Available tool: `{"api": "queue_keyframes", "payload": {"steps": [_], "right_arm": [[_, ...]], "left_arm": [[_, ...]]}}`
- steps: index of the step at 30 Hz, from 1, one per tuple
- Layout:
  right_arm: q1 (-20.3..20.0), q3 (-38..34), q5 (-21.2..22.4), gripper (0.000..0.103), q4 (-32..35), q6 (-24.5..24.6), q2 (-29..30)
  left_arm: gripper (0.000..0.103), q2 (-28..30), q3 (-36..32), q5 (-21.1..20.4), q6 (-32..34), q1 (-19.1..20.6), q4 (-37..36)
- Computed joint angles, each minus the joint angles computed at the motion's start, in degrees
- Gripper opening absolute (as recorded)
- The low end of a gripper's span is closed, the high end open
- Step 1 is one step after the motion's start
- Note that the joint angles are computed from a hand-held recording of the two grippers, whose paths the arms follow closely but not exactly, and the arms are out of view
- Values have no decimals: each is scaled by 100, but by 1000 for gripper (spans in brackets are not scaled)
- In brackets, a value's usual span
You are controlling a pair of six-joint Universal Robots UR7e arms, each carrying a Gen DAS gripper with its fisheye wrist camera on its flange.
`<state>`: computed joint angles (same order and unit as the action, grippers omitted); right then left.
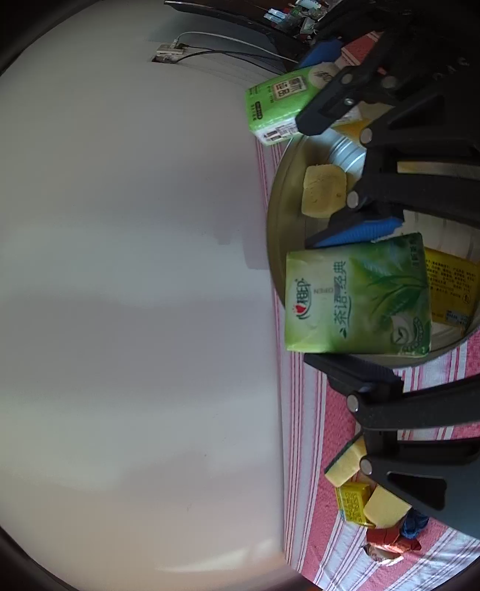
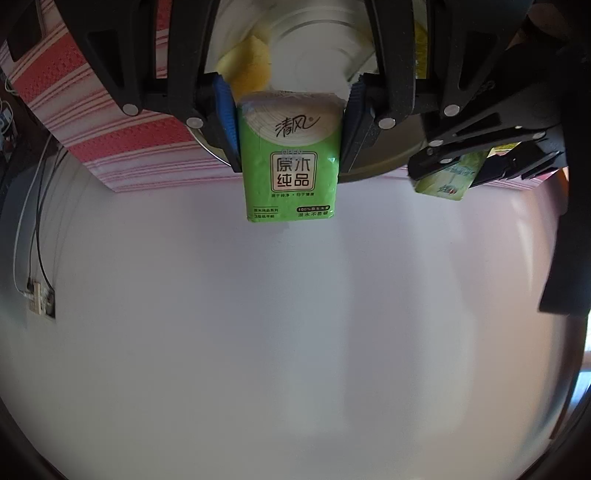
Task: Organize objects
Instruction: 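Carry both green tissue packs in both tools over the tin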
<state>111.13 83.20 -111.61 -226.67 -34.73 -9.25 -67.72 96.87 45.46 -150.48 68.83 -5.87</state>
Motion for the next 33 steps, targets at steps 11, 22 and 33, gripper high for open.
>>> {"api": "queue_keyframes", "payload": {"steps": [11,22,33], "right_arm": [[33,-108,-226,52,188,89,72],[-45,-266,-423,52,172,-82,106],[-106,-342,-489,52,345,-50,127]], "left_arm": [[54,122,28,-181,47,-30,-98],[54,251,-21,-208,211,13,-159],[54,459,-181,-277,262,65,-135]]}}
